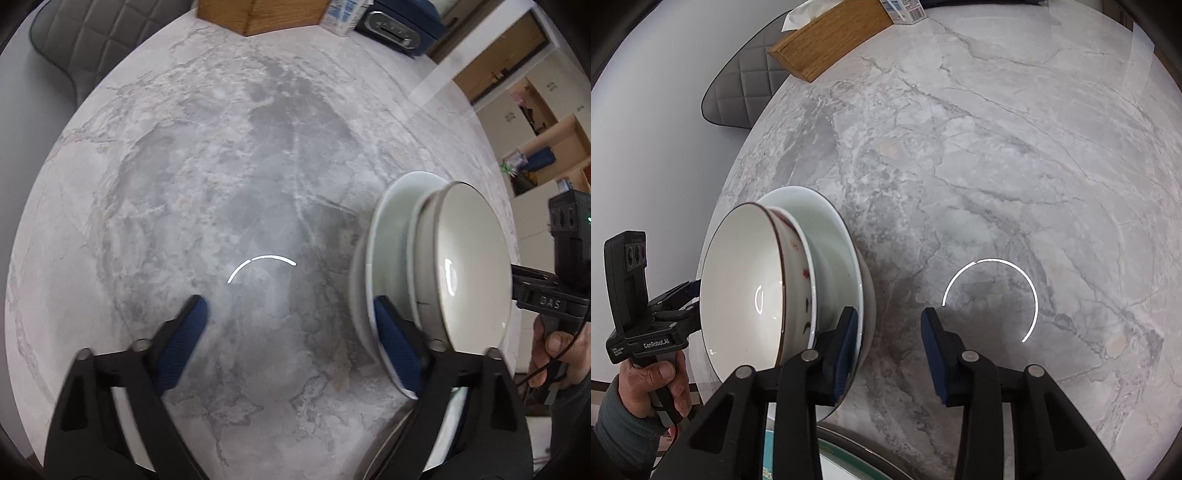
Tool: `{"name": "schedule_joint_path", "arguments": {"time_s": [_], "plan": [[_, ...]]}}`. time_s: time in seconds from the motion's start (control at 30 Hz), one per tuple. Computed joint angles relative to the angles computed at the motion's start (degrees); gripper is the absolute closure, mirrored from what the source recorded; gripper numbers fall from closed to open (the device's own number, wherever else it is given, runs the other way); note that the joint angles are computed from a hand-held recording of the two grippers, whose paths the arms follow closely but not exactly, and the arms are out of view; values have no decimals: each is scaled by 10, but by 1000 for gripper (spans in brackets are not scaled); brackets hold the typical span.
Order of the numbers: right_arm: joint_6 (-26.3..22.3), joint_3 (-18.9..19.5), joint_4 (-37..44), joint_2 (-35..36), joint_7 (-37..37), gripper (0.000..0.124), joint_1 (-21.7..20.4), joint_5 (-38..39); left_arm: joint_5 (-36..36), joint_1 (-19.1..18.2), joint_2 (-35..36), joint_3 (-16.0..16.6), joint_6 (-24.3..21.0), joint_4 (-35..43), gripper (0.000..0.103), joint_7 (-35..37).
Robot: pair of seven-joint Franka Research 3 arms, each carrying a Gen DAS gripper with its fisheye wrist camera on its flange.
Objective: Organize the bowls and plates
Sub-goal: 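Lift the bowl stack, lower it onto the teal plate stack, open grippers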
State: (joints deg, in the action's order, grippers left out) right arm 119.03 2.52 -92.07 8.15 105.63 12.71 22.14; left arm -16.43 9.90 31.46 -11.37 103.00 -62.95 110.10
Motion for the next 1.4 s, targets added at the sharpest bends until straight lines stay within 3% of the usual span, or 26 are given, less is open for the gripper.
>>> {"name": "schedule_joint_path", "arguments": {"time_s": [0.1,0.17,0.37,0.47,0.53,0.6,0.83,1.0,1.4], "plan": [[6,2,-6,-1,-9,89,0,16,-3,-4,-17,-9,18,-25,69,39],[14,3,-11,-4,-9,90,2,15,-2,-10,-16,-9,18,-24,75,43],[6,5,0,5,-2,92,7,6,-2,-17,15,-7,-24,16,75,11],[2,6,6,11,-3,103,10,7,2,-21,33,-7,-50,44,75,-6],[1,7,13,14,6,107,16,-14,-1,-21,37,-10,-56,48,81,-13],[-2,6,19,16,15,107,20,-28,0,-22,28,-11,-44,34,92,-11],[-1,5,23,15,44,109,32,-75,21,-34,-27,-4,29,-48,94,3],[0,6,20,8,56,109,35,-84,15,-31,-58,-2,53,-88,94,16],[-10,11,13,-54,108,109,43,-127,-30,-20,-144,9,19,-126,94,49]]}}
